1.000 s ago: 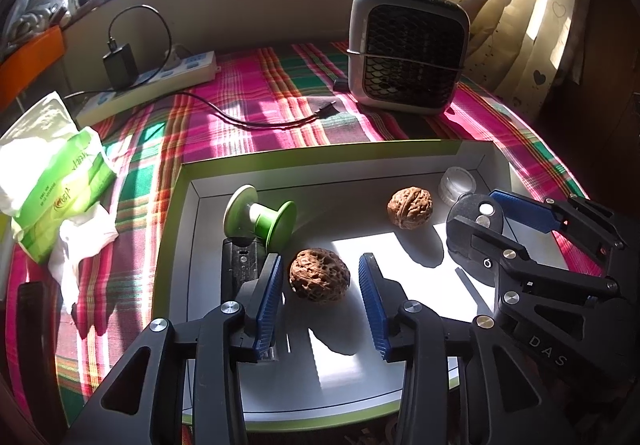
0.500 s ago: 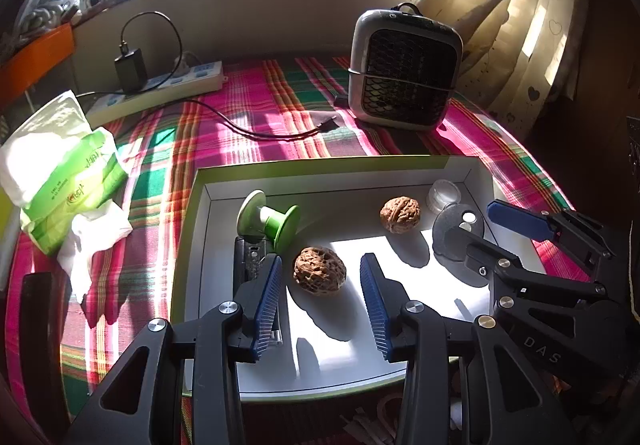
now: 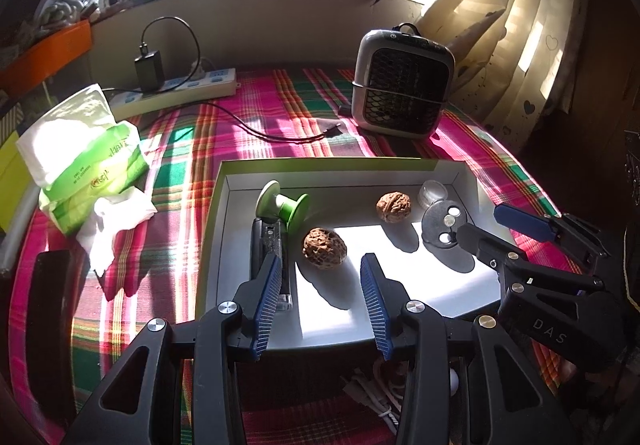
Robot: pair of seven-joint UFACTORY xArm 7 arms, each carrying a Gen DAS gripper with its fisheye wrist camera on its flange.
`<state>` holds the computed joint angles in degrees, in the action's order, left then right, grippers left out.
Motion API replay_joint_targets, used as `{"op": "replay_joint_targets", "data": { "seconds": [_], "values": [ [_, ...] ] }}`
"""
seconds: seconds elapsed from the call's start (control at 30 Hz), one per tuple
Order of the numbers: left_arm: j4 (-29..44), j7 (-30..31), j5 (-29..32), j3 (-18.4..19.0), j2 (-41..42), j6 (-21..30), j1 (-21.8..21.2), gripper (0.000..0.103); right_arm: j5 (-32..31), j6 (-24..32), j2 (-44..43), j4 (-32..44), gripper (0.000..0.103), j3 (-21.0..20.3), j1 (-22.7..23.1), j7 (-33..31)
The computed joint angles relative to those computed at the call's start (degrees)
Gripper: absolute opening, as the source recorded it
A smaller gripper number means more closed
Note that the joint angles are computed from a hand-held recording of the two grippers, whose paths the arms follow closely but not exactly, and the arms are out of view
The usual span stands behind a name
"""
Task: Organize objects
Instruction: 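Open the left tool to drop the ball while the right tool releases the disc in the box, then withdraw both tools from the box toward the remaining objects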
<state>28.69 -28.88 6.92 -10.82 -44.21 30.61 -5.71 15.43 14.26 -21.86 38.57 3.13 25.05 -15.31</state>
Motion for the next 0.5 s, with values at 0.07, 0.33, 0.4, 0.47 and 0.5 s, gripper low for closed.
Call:
{"op": "replay_joint_targets", "data": {
  "seconds": [0.07,0.33,0.4,0.47,0.5],
  "values": [
    [-0.8,-0.5,0.0,-0.2,-1.7,0.6,0.1,0.039,0.0,0.0,-1.1,-0.7,0.052,-0.1,0.1,-0.1],
    [-4.1,-1.6,-0.8,-0.2,-8.6,3.8,-0.9,0.039,0.0,0.3,-5.4,-3.9,0.052,-1.0,0.8,-0.1],
    [-4.5,-1.5,-1.0,-0.2,-9.5,4.8,-1.2,0.039,0.0,0.6,-6.5,-4.7,0.052,-1.2,1.0,-0.1],
    [-5.0,-1.5,-1.1,-0.4,-10.6,5.3,-1.4,0.039,0.0,0.7,-7.5,-5.5,0.052,-1.6,1.4,-0.3],
    [-5.3,-1.5,-1.2,-0.3,-11.1,5.7,-1.7,0.039,-0.1,0.6,-8.2,-5.9,0.052,-1.6,1.4,-0.4]
  ]
}}
